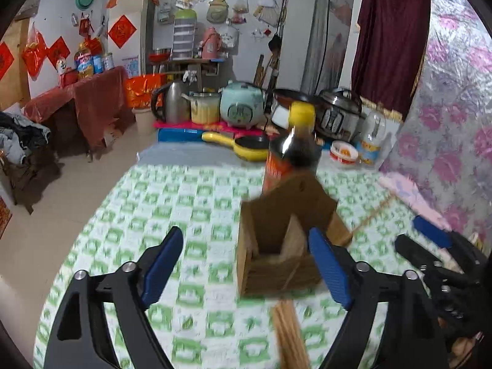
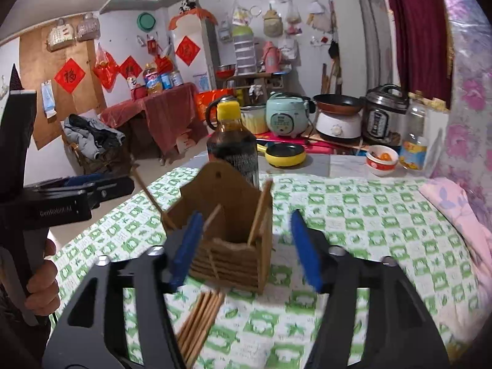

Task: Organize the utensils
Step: 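Open the left gripper to drop the chopstick into the holder, then move the left gripper back to the pile and separate one chopstick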

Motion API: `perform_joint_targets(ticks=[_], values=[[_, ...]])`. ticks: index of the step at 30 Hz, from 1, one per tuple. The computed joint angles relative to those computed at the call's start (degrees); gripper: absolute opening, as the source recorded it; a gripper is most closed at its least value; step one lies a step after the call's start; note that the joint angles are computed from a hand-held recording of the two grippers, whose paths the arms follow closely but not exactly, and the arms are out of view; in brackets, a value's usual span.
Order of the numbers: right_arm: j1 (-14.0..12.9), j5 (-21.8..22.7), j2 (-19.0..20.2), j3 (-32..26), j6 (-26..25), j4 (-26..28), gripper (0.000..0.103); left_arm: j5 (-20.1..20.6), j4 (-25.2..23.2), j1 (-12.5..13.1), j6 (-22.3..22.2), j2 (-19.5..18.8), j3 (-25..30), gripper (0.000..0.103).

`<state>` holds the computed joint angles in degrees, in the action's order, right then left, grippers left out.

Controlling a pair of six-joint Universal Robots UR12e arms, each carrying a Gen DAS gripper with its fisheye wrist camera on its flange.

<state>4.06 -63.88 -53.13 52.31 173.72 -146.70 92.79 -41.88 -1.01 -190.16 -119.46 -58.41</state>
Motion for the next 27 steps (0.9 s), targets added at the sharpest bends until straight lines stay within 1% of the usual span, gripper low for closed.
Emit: perform_joint_targets(ticks=[1,3,4,5,8,10,13,15,17,19,21,23,25,27], values=[[-0.07,0.01,-0.91,2.07,0.34,-0.90,0.079,0.01,0.19,0.01,-0.31,0.61,-1.46,0.090],[-0.33,0.13,-3.00,6.89,0.90,-1.51,0.085,0.25,0.07,0.02,-1.24,2.21,-5.45,0.091],[-0.36,0.16,-3.58,8.17,0.85,-0.90,0.087,0.19,-0.74,0.00,-1.62,3.04,-7.52,0.091],[-0.40,0.23,-4.20,9.56,0.70,0.34,0.088,-0.13,-1.53,0.02,-2.00,3.51,-8.65,0.091],[-1.02,1.74,-5.84,13.19,1.12,4.51,0.088,-3.59,-4.97,0.44,-3.57,5.29,-12.76,0.091],[-1.53,2.90,-6.85,15.41,1.09,6.14,0.088,-5.02,-5.55,0.51,-3.71,6.12,-14.56,0.091],[-1.90,2.67,-7.92,17.69,1.50,6.56,0.089,-6.80,-5.36,0.26,-3.51,7.58,-17.29,0.091],[-2.31,3.80,-8.40,18.92,2.94,6.11,0.090,-7.67,-5.83,-0.23,-3.08,7.88,-17.92,0.091],[-2.65,3.88,-8.68,19.80,4.09,5.81,0.091,-8.27,-6.74,-0.77,-1.99,7.68,-17.79,0.091],[-2.82,3.88,-8.91,20.53,4.70,5.73,0.091,-7.83,-8.24,-1.35,-1.16,7.16,-17.24,0.091],[-3.13,4.79,-9.04,21.01,5.57,4.89,0.091,-7.07,-11.16,-1.98,-0.49,6.12,-15.80,0.091],[-3.44,5.68,-8.97,21.09,6.69,4.49,0.092,-4.22,-14.41,-2.68,-0.25,4.90,-14.12,0.092],[-3.68,6.29,-8.74,20.83,7.60,5.22,0.092,-3.58,-15.32,-2.52,-0.77,4.49,-13.47,0.093],[-3.89,7.04,-8.52,20.62,8.23,5.67,0.092,0.35,-15.58,-2.69,-1.39,4.19,-13.04,0.094]])
